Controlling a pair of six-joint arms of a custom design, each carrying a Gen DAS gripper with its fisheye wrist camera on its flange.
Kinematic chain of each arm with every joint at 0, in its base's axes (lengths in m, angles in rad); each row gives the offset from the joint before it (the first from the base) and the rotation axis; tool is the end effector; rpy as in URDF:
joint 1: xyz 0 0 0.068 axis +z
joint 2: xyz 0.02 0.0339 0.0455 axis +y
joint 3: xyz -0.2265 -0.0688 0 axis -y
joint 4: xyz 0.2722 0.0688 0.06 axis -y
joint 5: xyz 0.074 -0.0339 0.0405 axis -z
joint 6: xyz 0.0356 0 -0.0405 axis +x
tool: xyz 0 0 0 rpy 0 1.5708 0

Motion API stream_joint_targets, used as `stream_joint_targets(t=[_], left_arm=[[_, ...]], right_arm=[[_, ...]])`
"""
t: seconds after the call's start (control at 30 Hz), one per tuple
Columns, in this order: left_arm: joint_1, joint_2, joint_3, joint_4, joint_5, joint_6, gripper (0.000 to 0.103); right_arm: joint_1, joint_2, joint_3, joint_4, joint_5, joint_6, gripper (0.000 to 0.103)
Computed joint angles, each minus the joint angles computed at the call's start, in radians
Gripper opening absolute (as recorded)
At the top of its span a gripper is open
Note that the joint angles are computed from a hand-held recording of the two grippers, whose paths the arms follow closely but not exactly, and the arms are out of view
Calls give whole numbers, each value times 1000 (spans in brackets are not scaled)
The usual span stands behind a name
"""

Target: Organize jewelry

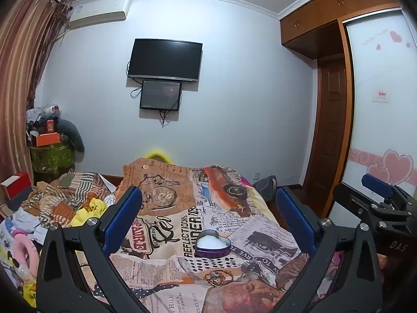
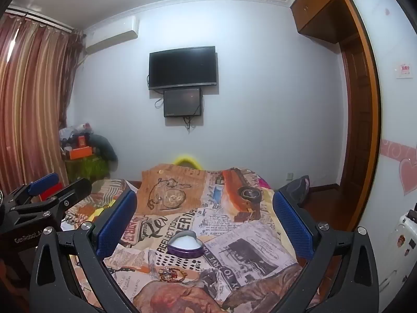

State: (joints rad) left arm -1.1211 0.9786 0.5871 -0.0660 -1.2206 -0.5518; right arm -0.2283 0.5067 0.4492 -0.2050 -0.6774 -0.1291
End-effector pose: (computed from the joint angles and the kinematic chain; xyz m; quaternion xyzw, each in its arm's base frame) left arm 0.1368 -0.2065 0.2149 -0.0952 0.7528 0.0047 0.6513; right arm 0.1954 -0.0225 0.2413 -0.1648 0.7576 0.1575 0.6116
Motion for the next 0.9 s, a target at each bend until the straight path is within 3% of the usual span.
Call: stream_joint_targets(t=[0.3,0.33,0.9], left_arm=[[-3,46,76,-74,6,-17,103],[10,37,43,-34,23,3,103],[13,43,51,-66,19,-22,103]], right_arm=[[3,-22,-1,-18,1,6,103],[4,-22,1,-21,4,6,103],[1,-3,11,-22,-6,8,103]])
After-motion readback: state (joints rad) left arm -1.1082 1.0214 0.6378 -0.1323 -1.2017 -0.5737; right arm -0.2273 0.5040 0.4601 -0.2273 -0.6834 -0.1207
